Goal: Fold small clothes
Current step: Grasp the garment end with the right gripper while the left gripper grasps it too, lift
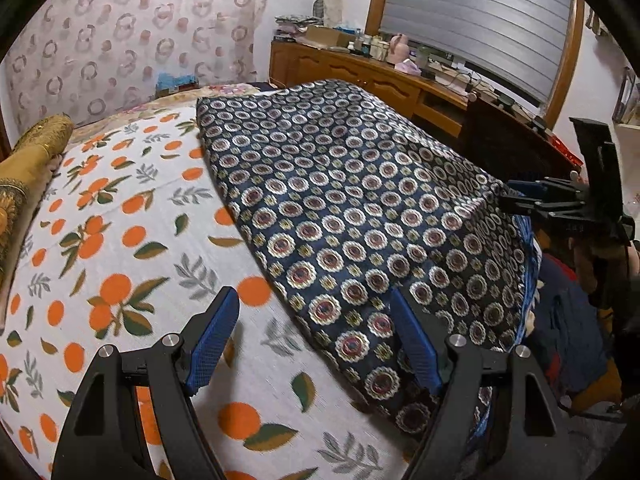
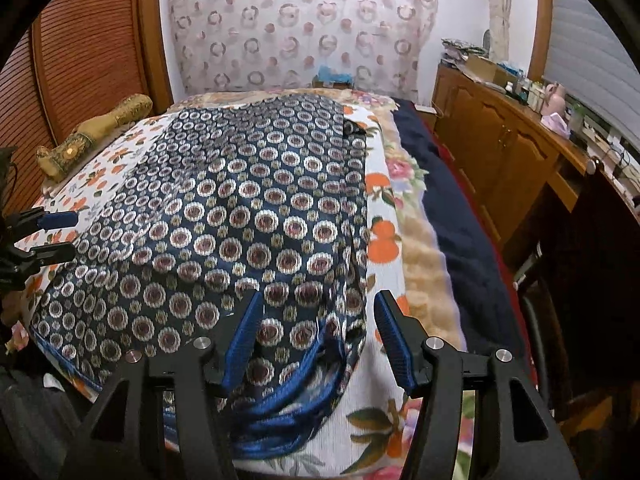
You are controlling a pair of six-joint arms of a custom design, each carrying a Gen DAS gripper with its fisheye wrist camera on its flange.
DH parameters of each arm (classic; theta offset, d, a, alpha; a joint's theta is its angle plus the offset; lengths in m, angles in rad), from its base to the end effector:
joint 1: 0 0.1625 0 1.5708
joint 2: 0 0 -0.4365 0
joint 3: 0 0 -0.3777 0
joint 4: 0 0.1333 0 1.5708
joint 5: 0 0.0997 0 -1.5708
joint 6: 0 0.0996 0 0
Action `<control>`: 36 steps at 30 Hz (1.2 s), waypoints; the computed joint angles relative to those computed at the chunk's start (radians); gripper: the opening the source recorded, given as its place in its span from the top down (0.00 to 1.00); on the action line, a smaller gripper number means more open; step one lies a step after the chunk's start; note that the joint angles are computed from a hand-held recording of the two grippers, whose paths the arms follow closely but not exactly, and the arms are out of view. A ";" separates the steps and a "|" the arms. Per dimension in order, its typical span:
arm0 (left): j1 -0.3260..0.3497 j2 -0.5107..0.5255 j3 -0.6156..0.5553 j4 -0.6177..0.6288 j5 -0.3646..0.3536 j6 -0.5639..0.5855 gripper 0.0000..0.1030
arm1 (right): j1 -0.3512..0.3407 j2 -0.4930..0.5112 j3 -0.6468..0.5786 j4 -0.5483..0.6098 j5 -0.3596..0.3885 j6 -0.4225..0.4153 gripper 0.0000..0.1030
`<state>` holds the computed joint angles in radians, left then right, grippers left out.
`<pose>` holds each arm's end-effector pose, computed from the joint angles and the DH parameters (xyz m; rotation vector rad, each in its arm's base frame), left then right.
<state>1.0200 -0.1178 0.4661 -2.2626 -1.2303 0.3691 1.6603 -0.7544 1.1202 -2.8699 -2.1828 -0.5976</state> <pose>-0.3364 -0.8660 0.0301 1.1632 2.5354 -0.5251 0.1469 -0.7856 0.3579 0.4089 -2.1762 0.8926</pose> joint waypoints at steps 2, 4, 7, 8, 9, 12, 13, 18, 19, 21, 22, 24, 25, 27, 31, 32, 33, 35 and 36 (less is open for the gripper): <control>0.000 -0.009 0.020 -0.004 -0.004 -0.002 0.24 | -0.005 -0.006 0.010 0.012 0.001 0.013 0.42; 0.001 -0.015 0.032 -0.004 -0.006 -0.008 0.24 | -0.006 0.007 0.006 0.014 -0.003 0.023 0.42; 0.002 -0.030 0.060 0.000 -0.011 -0.019 0.24 | -0.009 0.003 0.014 0.028 -0.013 0.038 0.42; 0.003 -0.035 0.069 0.000 -0.012 -0.023 0.24 | -0.011 0.004 0.015 0.029 -0.019 0.041 0.42; 0.003 -0.039 0.077 0.000 -0.014 -0.027 0.24 | -0.011 -0.001 0.021 0.029 -0.021 0.046 0.42; 0.003 -0.058 0.115 -0.020 -0.017 -0.037 0.24 | -0.011 -0.007 0.024 0.032 -0.031 0.054 0.42; 0.003 -0.062 0.121 -0.019 -0.023 -0.039 0.24 | -0.010 -0.010 0.027 0.031 -0.032 0.052 0.42; 0.007 -0.092 0.176 -0.026 -0.083 -0.023 0.35 | -0.009 -0.010 0.030 0.037 -0.029 0.049 0.42; 0.007 -0.095 0.181 -0.024 -0.093 -0.018 0.38 | -0.008 -0.011 0.034 0.032 -0.031 0.053 0.42; 0.005 -0.102 0.196 -0.016 -0.110 -0.005 0.50 | -0.006 -0.014 0.046 0.027 -0.033 0.049 0.49; 0.004 -0.104 0.198 -0.012 -0.112 -0.002 0.53 | -0.006 -0.020 0.052 0.030 -0.026 0.043 0.52; 0.002 -0.104 0.198 -0.006 -0.112 0.005 0.65 | -0.004 -0.026 0.063 0.038 -0.023 0.040 0.62; 0.002 -0.102 0.194 -0.001 -0.112 0.005 0.69 | -0.003 -0.028 0.065 0.040 -0.022 0.043 0.64; 0.004 -0.099 0.184 0.008 -0.114 -0.001 0.83 | -0.004 -0.031 0.068 0.037 -0.015 0.041 0.76; 0.009 -0.091 0.157 0.019 -0.136 -0.016 0.94 | -0.010 -0.043 0.081 0.050 0.027 0.057 0.93; 0.009 -0.092 0.157 0.013 -0.139 -0.016 0.95 | -0.010 -0.045 0.085 0.044 0.037 0.056 0.95; 0.007 -0.095 0.159 0.001 -0.145 -0.015 0.95 | -0.010 -0.047 0.095 0.019 0.048 0.047 0.96; 0.004 -0.093 0.145 -0.003 -0.154 -0.012 0.95 | -0.009 -0.055 0.106 -0.018 0.076 0.031 0.96; 0.002 -0.094 0.139 -0.008 -0.160 -0.013 0.95 | -0.008 -0.058 0.110 -0.039 0.087 0.024 0.96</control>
